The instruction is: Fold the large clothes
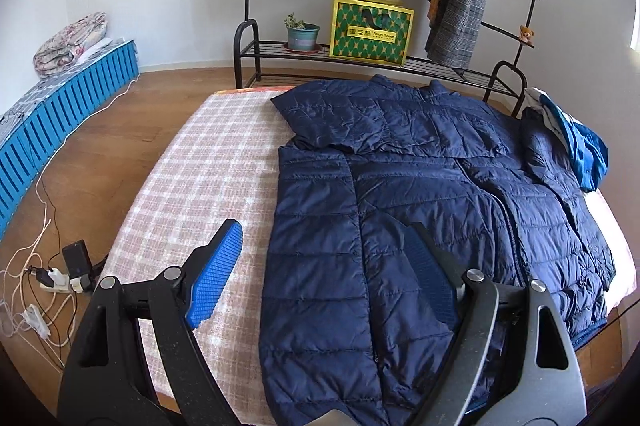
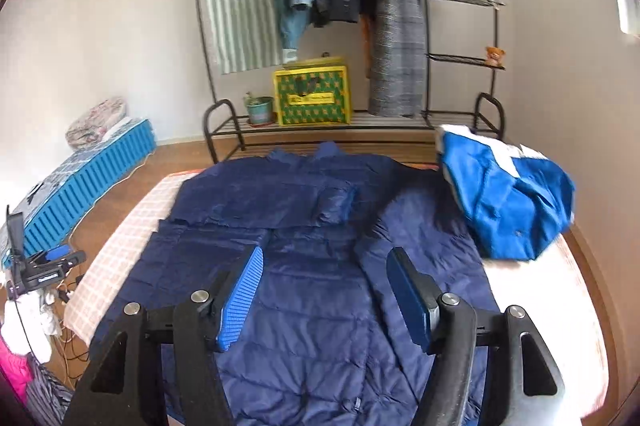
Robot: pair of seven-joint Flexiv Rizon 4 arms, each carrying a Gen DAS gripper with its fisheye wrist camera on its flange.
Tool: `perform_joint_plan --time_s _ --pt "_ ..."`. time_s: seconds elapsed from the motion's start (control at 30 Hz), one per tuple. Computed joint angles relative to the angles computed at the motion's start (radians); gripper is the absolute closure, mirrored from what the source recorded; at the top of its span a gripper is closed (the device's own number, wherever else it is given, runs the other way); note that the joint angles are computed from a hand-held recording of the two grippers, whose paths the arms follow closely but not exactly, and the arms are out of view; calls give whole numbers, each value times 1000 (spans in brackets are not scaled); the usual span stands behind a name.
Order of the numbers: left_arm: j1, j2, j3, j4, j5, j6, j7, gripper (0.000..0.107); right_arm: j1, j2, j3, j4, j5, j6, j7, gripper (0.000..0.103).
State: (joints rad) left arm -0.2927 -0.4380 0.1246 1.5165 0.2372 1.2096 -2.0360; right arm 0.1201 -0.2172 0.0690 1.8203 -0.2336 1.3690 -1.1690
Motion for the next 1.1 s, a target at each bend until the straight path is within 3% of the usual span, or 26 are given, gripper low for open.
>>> perform_joint_plan --time_s 0.2,0.27,0.37,0.47,0.53,0.67,0.8,0.9,1.0,1.1 --pt "-25 -5 -40 -61 -25 -46 16 21 -62 1 -68 79 15 -14 103 36" --pt "-6 6 -88 -61 -81 -15 57 21 -89 -3 -76 89 27 -33 132 36" --pt "-50 -2 -65 -112 -46 23 59 21 -176 -23 -16 46 214 -99 70 37" --pt "-67 -36 -70 -156 -37 71 96 21 -163 -33 -79 76 139 -135 150 37" --pt "-72 -70 -74 -176 -51 88 120 21 -196 -47 -61 66 185 -188 132 38" --pt "-53 -143 -115 -251 -153 -27 192 21 -233 -78 -49 41 263 -274 114 45" --pt "-70 -172 -87 -286 -166 -16 194 21 -248 -109 -39 17 296 -318 95 46" --pt "-68 -180 -87 -291 -177 -11 198 21 -242 -131 -32 -6 291 -360 58 52" --pt "-63 -187 -92 -295 -191 -19 213 21 -198 -136 -61 8 202 -365 80 62" --pt "-65 -191 -90 -298 -191 -23 228 21 -200 -135 -47 -4 210 -367 71 92"
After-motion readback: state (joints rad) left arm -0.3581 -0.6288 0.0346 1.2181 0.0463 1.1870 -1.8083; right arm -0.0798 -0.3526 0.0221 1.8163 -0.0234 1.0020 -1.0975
